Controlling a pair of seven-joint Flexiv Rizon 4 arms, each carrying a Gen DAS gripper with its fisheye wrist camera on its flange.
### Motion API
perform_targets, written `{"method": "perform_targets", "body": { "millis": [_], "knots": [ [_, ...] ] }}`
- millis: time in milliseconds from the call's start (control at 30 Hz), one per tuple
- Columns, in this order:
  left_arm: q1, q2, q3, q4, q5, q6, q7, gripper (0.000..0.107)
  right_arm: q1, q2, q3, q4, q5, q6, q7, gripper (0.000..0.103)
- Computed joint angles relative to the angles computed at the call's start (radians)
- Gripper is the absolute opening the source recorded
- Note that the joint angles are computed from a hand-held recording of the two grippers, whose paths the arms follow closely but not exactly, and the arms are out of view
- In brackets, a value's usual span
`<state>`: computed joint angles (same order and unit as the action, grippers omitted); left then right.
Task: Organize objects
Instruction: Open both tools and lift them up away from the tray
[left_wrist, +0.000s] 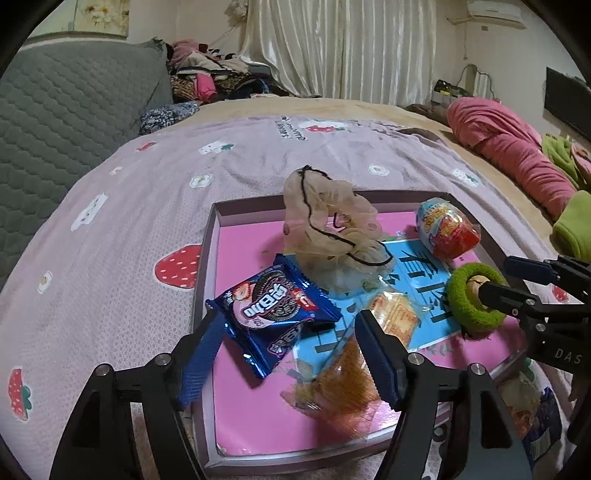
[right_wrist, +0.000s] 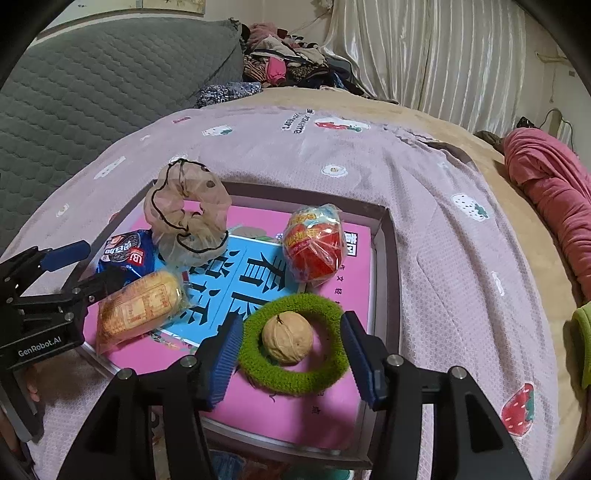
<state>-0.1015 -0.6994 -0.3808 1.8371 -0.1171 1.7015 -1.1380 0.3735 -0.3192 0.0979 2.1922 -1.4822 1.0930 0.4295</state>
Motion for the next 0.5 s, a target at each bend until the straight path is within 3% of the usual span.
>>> {"method": "perform_targets", "body": {
  "millis": [500],
  "knots": [
    [-0.041, 0.021, 0.051, 0.005, 0.009, 0.03, -0.022, 0.079, 0.01, 0.026, 0.01, 0.01, -0.008, -0.036, 0.022, 0.065]
  ]
}}
